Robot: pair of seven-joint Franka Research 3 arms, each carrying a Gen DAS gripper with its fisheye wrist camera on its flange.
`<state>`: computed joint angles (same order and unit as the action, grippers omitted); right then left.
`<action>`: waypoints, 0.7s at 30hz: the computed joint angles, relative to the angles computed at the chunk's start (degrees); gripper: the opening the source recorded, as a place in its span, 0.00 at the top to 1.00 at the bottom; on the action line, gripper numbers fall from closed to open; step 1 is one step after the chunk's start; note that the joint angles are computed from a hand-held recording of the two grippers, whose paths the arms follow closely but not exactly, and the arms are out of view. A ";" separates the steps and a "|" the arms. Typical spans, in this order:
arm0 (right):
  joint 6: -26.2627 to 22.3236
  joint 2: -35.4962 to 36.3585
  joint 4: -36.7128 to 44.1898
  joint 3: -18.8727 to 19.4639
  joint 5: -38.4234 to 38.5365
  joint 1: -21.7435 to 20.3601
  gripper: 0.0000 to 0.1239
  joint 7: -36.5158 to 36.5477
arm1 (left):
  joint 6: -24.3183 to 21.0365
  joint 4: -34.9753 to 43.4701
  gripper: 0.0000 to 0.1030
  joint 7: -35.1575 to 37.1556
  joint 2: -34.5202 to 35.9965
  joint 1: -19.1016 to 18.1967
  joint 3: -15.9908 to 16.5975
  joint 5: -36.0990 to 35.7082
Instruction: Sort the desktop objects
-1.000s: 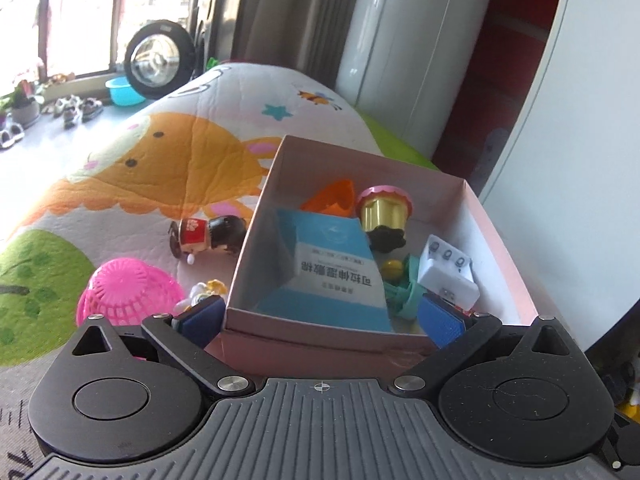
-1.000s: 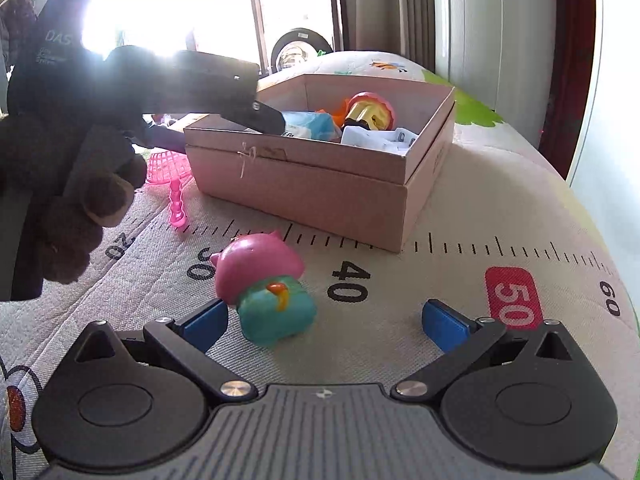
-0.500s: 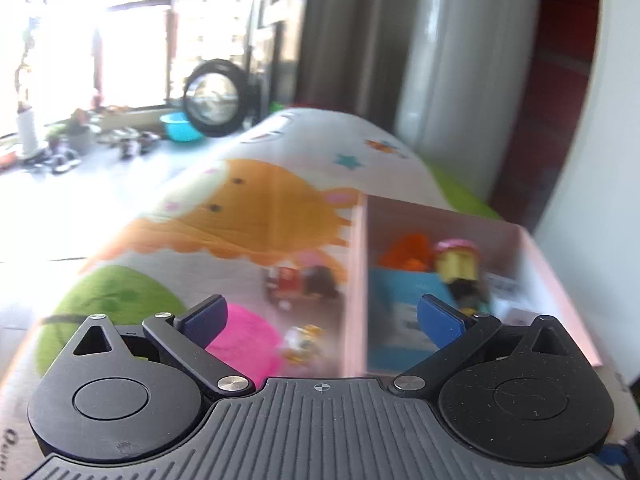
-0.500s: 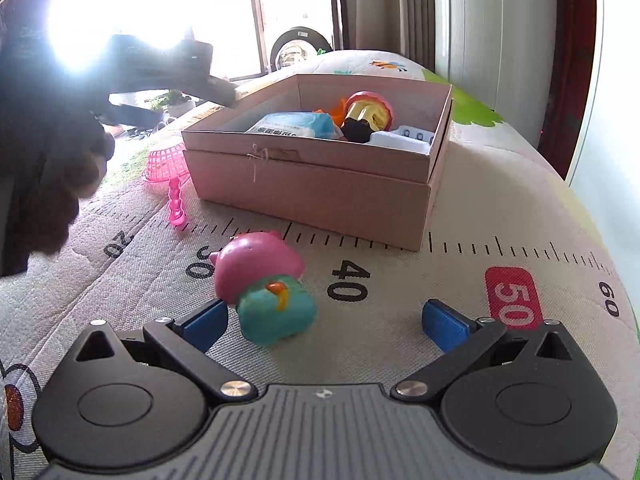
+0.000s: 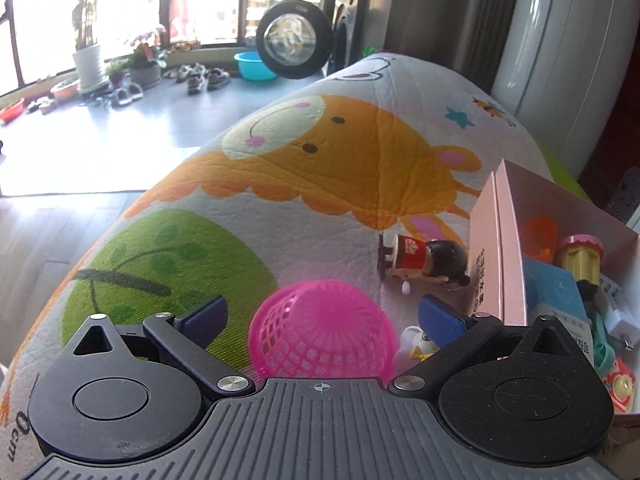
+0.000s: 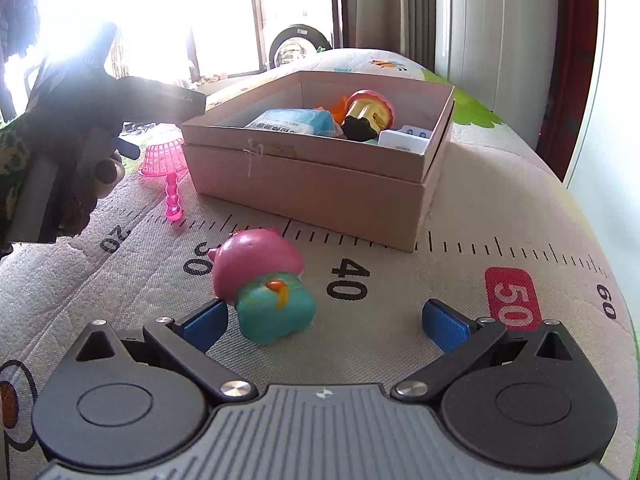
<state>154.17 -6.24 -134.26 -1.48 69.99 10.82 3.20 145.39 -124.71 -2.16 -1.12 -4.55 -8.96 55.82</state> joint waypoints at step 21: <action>-18.79 0.37 17.64 0.73 -17.99 0.73 0.17 17.85 | 3.60 -15.85 0.00 3.05 -12.62 -1.72 -4.87 6.10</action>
<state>135.39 -5.87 -116.62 -0.75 52.00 11.55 21.05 148.98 -140.57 0.89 -13.75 -6.27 -13.83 61.92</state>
